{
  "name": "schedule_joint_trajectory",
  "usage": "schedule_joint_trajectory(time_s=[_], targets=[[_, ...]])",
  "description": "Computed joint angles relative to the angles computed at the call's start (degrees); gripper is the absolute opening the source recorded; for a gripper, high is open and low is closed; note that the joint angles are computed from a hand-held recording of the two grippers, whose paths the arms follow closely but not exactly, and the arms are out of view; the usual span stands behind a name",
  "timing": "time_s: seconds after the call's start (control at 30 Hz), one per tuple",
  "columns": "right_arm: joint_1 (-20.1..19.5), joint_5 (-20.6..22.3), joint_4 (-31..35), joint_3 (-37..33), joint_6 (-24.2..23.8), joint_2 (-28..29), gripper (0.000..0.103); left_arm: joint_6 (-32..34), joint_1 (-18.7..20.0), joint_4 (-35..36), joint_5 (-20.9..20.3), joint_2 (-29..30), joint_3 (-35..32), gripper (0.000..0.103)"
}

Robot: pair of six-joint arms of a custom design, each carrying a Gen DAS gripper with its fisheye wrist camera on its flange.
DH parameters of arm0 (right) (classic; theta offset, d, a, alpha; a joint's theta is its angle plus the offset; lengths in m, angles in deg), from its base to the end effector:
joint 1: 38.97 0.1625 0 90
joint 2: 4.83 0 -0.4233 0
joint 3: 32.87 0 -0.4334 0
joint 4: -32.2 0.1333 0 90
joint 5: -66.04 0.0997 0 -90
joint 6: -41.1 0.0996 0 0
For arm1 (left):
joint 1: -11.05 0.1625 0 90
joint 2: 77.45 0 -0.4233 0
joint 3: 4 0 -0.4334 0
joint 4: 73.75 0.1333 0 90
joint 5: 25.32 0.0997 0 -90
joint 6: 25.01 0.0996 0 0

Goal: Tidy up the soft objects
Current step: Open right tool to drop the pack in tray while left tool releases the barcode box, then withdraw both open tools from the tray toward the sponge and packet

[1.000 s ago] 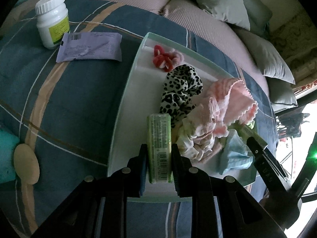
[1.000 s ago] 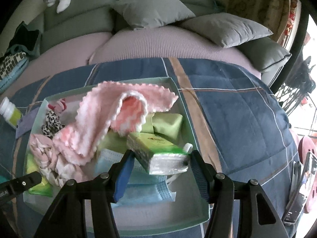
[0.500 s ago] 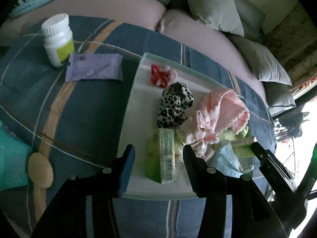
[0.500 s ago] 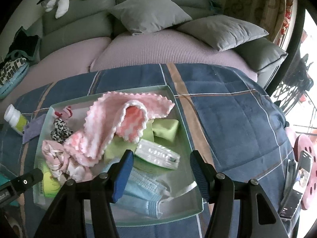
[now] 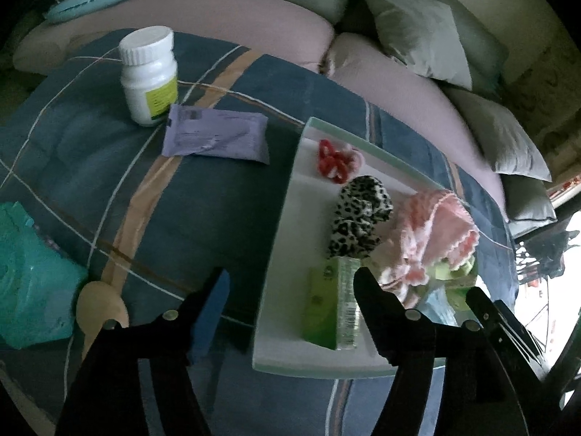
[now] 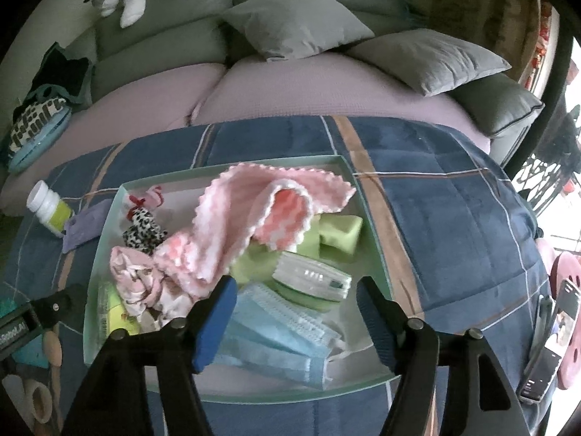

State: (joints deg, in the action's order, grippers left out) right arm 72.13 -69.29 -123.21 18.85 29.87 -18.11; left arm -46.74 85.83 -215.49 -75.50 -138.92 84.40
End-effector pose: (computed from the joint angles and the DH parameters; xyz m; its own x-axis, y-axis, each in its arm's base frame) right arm 0.3722 -0.7911 -0.0269 -0.6947 -0.1150 0.7100 -0.4650 0.8249 -0.3214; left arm 0.0035 -0.7380 0.3105 -0.8422 -0.3778 -0.3846 -0.0791 0.7923 -0.6050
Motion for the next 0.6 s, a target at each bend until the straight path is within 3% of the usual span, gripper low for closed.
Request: schedule_joint_trajectory(time_s=[0.07,0.37,0.47,0.53,0.6], targets=[[0.08,0.39,0.62,-0.1,0.2,0.06,0.077,-0.56,0.02,0.53,0.83,0.09,-0.18,0.08],[0.58,0.93,2.84,-1.31,-0.1,1.1,0.091,-2.71,0.28,1.81,1.0,-0.16,-0.31,0.081],[0.68,1.36,3.15,-1.52,-0.24,1.3,0.092,-2.7,0.17,1.38,1.45,-0.29,-0.02,0.093],[0.62,2.26,2.8,-1.29,-0.24,1.22,0.103,-2.48,0.16,0.43,1.5,-0.37,0.24,0.094],[0.53,3.48,2.27,-0.61,-0.21,0.8,0.103,-2.16,0.22,-0.9,1.47,-0.5,0.54,0.095]])
